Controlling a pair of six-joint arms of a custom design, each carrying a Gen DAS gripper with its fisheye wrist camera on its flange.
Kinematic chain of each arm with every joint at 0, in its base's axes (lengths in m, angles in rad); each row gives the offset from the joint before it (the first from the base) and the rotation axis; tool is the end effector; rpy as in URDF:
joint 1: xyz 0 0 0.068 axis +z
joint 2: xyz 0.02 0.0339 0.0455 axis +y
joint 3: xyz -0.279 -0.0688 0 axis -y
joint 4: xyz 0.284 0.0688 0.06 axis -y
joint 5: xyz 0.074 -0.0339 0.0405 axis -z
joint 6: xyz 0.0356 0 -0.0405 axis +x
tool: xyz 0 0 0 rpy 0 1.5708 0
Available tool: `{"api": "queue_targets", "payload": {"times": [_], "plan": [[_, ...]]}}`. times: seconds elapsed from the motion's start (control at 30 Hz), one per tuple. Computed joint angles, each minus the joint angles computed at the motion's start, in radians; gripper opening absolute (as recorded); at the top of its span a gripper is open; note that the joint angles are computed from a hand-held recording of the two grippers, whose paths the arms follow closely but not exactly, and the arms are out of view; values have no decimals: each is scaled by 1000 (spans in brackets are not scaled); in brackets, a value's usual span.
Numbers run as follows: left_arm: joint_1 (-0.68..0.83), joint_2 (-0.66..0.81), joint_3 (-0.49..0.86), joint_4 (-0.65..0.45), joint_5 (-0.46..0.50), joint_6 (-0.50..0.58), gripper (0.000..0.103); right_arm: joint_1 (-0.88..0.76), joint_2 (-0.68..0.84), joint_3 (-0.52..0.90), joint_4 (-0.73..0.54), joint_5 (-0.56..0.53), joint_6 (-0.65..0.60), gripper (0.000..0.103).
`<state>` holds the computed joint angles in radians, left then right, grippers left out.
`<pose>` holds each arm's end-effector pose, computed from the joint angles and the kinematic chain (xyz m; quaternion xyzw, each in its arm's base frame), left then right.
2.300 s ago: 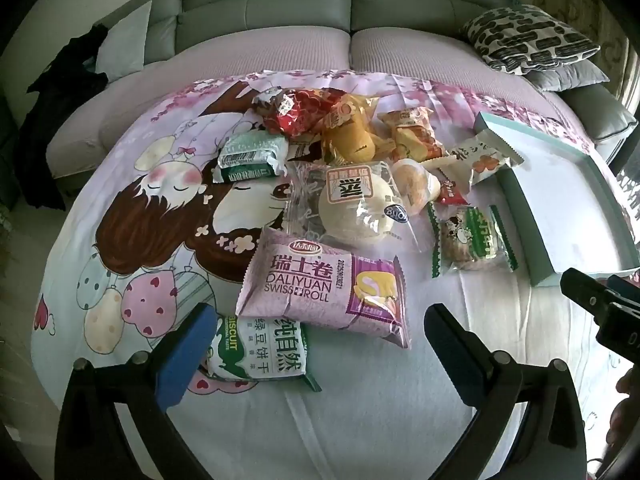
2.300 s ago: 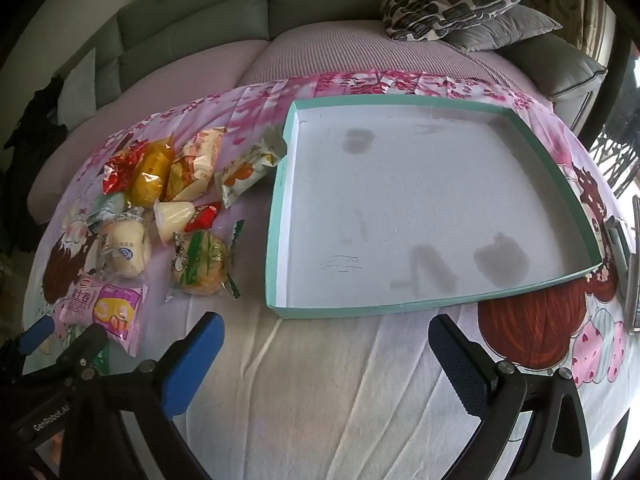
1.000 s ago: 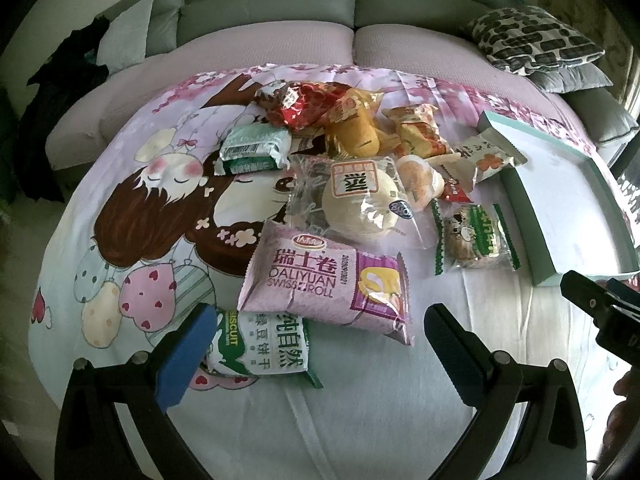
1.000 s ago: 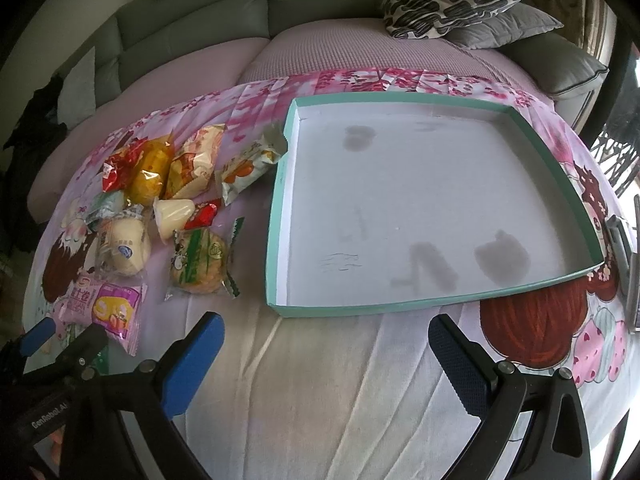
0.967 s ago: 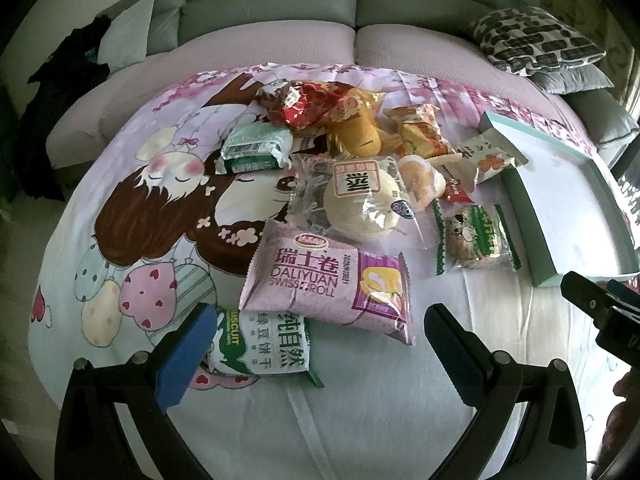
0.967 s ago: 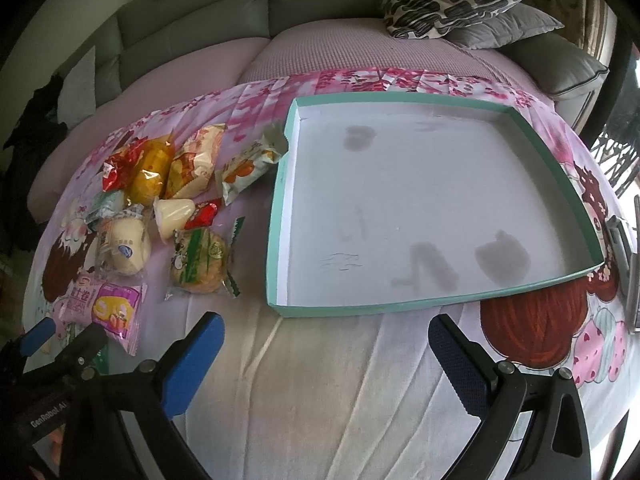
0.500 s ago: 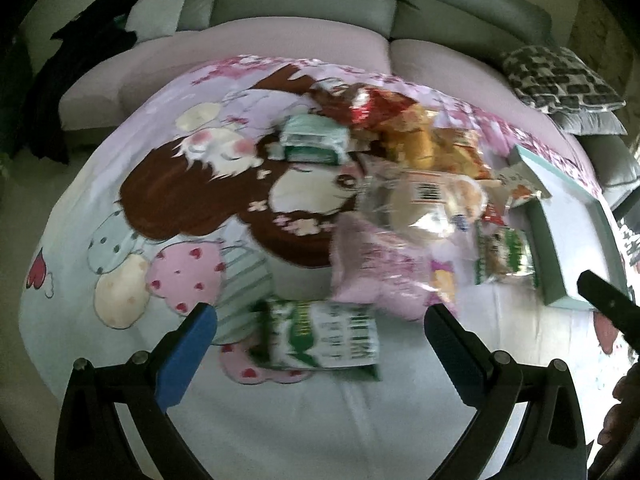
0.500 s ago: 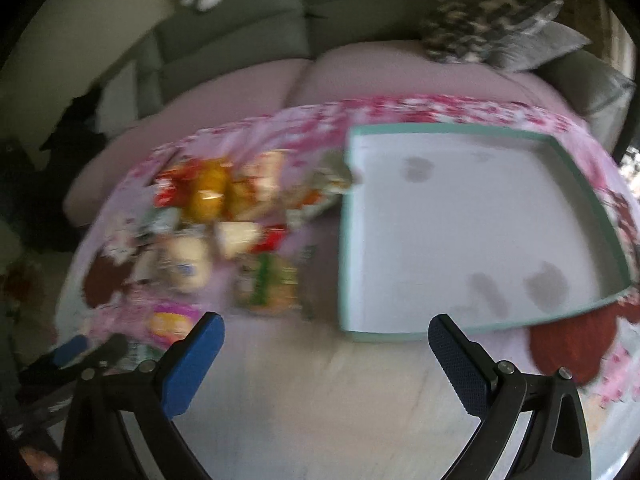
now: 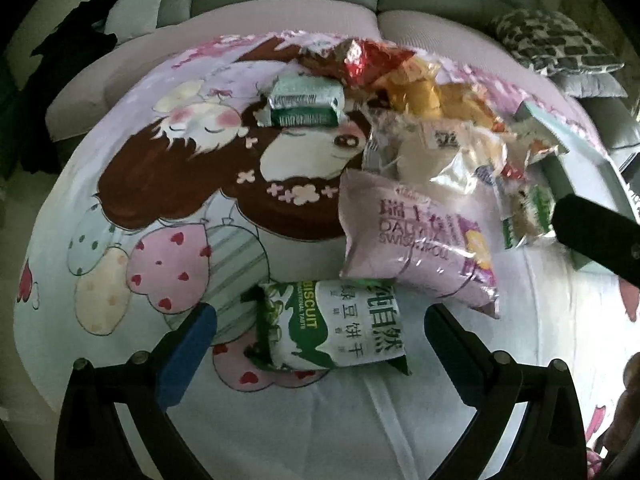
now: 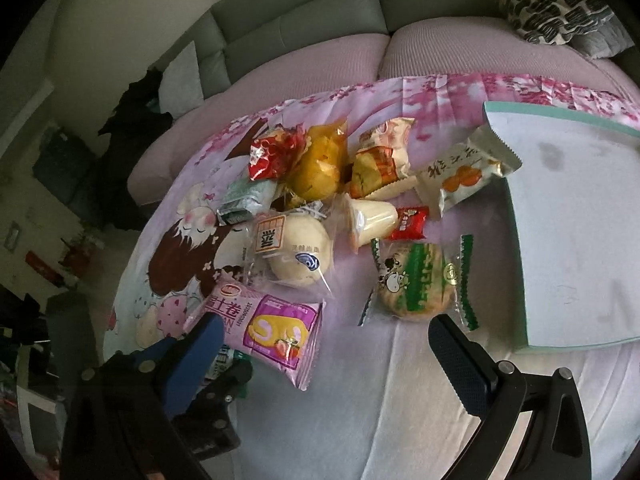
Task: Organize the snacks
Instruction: 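Grasp the green biscuit pack with the left tool while the right tool grasps the pink Swiss roll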
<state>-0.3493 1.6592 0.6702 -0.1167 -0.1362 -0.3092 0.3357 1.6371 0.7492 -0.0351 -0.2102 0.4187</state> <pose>0.2834 -0.0981 0.0894 0.0038 0.9709 -0.0117 0.2390 0.3090 0.1157 0.1227 0.0058 0.9433 0.2090 0.2576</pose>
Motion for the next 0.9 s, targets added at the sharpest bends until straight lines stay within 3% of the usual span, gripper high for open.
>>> {"api": "queue_targets", "payload": {"times": [0.13, 0.2, 0.27, 0.9], "plan": [[8, 20, 2, 7, -14, -15, 100, 14, 37, 21, 0, 14, -4, 103], [17, 15, -8, 16, -7, -21, 91, 22, 44, 30, -11, 21, -8, 103], [31, 4, -20, 26, 23, -13, 75, 30, 52, 38, -15, 25, -12, 103], [254, -109, -103, 13, 72, 21, 73, 160, 157, 136, -36, 127, -132, 103]]}}
